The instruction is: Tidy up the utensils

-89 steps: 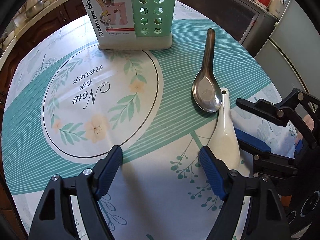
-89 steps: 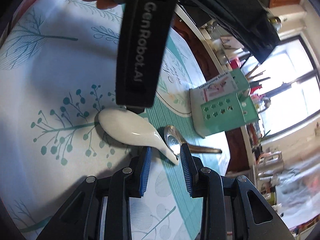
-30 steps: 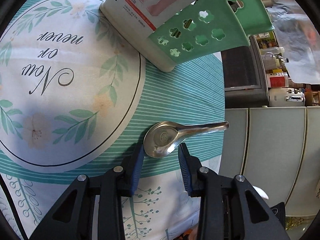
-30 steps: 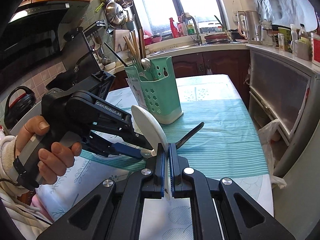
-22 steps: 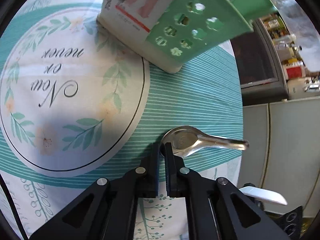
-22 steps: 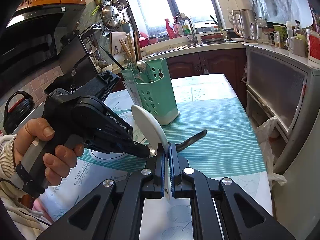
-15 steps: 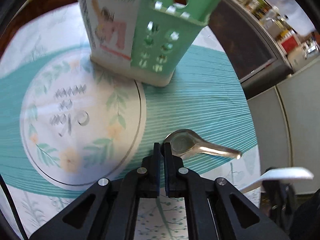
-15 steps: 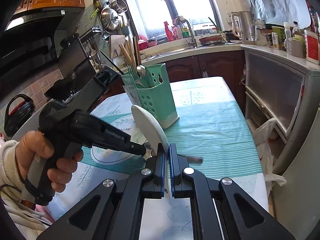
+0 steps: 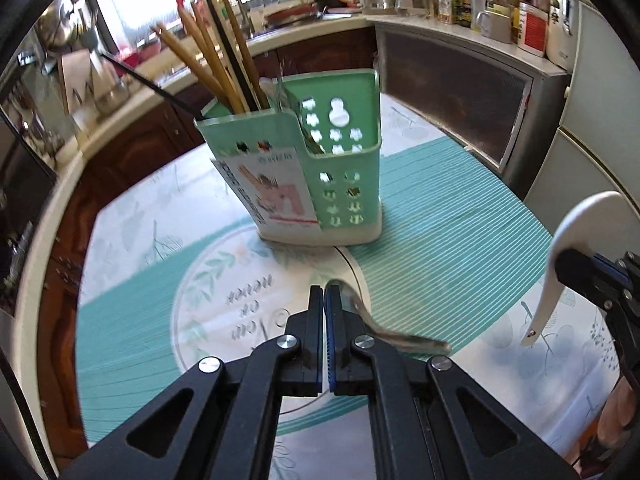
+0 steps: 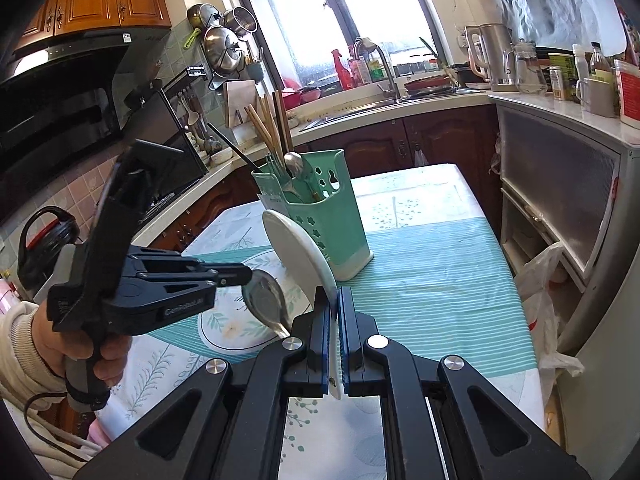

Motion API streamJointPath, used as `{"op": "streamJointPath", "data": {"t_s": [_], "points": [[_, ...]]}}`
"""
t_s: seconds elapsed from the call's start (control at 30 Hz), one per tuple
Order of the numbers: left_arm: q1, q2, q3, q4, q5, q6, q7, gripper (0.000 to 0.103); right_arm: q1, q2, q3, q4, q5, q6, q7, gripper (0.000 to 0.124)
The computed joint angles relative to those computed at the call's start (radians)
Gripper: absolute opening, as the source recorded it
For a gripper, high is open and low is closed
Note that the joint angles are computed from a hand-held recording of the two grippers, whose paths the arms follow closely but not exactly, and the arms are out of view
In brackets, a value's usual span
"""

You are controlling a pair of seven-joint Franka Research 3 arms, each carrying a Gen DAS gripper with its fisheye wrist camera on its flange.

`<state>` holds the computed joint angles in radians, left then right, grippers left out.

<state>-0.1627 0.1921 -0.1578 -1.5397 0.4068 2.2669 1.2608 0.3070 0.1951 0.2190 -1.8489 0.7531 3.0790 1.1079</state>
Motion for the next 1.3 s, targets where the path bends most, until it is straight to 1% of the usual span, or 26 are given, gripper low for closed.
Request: {"op": "streamJointPath", "data": {"t_s": [0.17,0.23,0.3,0.37,0.4,0.47,0.53,0.6,0.73,0.83,1.0,1.07,1.2,1.3], "points": [[0.000,-0.041,0.001,-0.017,0.047,0.044,0.029,0.000,0.001,0.015,-0.002,0.031,-0.006,-0.021,0.004,0.004],[0.005,-0.049,-0.001,-0.009,0.035,0.041,0.052,0.000,0.004,0.028,-0.010,0.056,-0.020,-0.043,0.021,0.004],[0.020,-0.049,-0.002,0.007,-0.030,0.029,0.073,0.000,0.007,0.038,-0.014,0.075,-0.033,-0.051,0.036,0.004],[0.050,-0.030,-0.005,0.051,-0.168,-0.029,0.119,0.001,0.003,0.044,-0.007,0.088,-0.030,-0.053,0.031,0.004],[0.065,-0.018,-0.005,0.072,-0.228,-0.059,0.125,0.004,0.000,0.045,0.000,0.093,-0.024,-0.053,0.022,0.004],[0.099,0.000,0.000,0.094,-0.353,-0.106,0.111,0.017,-0.002,0.047,0.007,0.098,-0.017,-0.056,0.011,0.004],[0.135,0.015,0.001,0.102,-0.471,-0.141,0.100,0.045,-0.003,0.049,0.009,0.100,-0.012,-0.064,0.002,0.004],[0.162,0.008,0.000,0.063,-0.562,-0.123,0.095,0.052,0.001,0.050,0.007,0.099,-0.013,-0.070,0.003,0.004],[0.194,-0.008,0.003,-0.024,-0.689,-0.079,0.057,0.052,0.000,0.051,0.006,0.095,-0.004,-0.085,-0.004,0.004],[0.210,-0.027,0.001,-0.109,-0.798,-0.015,0.046,0.052,-0.003,0.053,0.008,0.095,0.007,-0.094,-0.014,0.004],[0.214,-0.033,-0.002,-0.178,-0.895,0.078,0.039,0.051,-0.015,0.098,0.018,0.152,0.064,-0.133,-0.015,0.004],[0.216,-0.030,-0.003,-0.186,-0.920,0.088,0.036,0.051,-0.017,0.127,0.019,0.189,0.076,-0.146,0.000,0.004],[0.218,-0.024,-0.002,-0.192,-0.933,0.089,0.021,0.051,-0.031,0.195,0.028,0.288,0.100,-0.224,0.042,0.004],[0.217,-0.026,-0.003,-0.206,-0.934,0.110,0.022,0.050,-0.025,0.261,0.012,0.379,0.075,-0.312,0.132,0.004]]}}
